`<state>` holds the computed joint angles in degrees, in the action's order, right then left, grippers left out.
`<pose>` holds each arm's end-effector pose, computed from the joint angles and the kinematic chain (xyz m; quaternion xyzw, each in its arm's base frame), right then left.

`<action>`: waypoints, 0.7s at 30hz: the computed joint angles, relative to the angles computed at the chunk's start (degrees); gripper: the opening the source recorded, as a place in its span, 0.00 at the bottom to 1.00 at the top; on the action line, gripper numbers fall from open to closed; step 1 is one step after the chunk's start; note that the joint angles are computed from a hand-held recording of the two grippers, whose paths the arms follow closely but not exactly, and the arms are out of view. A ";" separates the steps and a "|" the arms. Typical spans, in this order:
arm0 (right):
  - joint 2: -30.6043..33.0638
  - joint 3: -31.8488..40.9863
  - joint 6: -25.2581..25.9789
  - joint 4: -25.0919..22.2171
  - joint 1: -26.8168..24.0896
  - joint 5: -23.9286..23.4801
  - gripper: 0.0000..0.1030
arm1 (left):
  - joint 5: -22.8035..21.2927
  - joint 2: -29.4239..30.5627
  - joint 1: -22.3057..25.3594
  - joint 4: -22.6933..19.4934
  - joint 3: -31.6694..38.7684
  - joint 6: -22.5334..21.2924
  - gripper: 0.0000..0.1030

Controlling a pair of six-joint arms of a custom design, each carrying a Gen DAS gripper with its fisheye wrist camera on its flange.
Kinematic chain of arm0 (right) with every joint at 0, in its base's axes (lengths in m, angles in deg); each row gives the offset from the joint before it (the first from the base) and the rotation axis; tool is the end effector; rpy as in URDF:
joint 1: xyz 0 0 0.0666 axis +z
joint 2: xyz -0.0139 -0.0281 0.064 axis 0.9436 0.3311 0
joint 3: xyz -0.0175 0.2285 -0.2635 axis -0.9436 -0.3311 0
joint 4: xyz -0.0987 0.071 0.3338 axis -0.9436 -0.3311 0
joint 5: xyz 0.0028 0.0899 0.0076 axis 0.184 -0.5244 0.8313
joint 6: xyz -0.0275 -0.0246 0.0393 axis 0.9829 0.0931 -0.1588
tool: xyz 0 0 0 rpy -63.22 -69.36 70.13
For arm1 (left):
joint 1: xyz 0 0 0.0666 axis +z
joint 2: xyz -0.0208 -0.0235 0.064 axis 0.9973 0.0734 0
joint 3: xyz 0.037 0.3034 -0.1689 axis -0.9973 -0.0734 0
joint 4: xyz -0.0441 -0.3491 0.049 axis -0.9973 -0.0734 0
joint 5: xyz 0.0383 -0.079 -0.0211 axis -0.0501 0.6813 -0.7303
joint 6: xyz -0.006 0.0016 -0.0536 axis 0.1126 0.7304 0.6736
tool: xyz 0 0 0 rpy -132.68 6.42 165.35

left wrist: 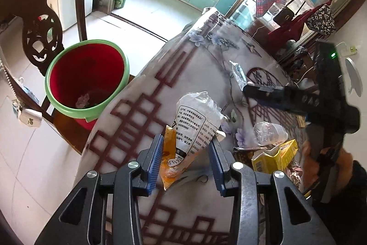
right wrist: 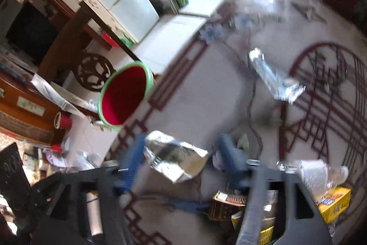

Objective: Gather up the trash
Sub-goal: 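Carry cup and wrapper over red bucket and open both tools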

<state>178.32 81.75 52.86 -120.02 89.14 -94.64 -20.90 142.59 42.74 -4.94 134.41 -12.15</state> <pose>0.5788 0.2064 0.3603 -0.2000 0.9481 0.2042 0.1393 0.4183 -0.3818 0.3557 -0.1714 0.9370 -0.1683 0.2535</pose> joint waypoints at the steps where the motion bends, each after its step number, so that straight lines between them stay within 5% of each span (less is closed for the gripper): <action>1: -0.23 -0.82 0.36 0.60 0.40 0.38 0.78 | -0.27 -0.28 0.05 0.03 -0.27 -0.12 0.36; 5: 2.55 1.29 5.75 -3.06 4.18 4.84 0.80 | -1.80 -2.38 0.49 -0.19 -2.05 -0.12 0.36; 11: 3.22 -2.44 14.22 -0.84 9.20 17.92 0.81 | -1.84 -7.55 3.52 2.71 -8.81 -0.28 0.36; 13: 4.04 -2.14 12.98 -1.03 9.48 18.53 0.81 | -0.77 -8.86 5.43 3.45 -10.82 -0.91 0.36; 16: 5.07 -0.61 8.96 -2.68 8.88 15.78 0.49 | 1.37 -10.58 8.47 5.72 -13.89 -1.76 0.36; 21: 3.66 -1.26 2.54 -1.57 8.04 13.04 0.43 | 5.90 -10.57 13.90 7.63 -15.49 -6.16 0.36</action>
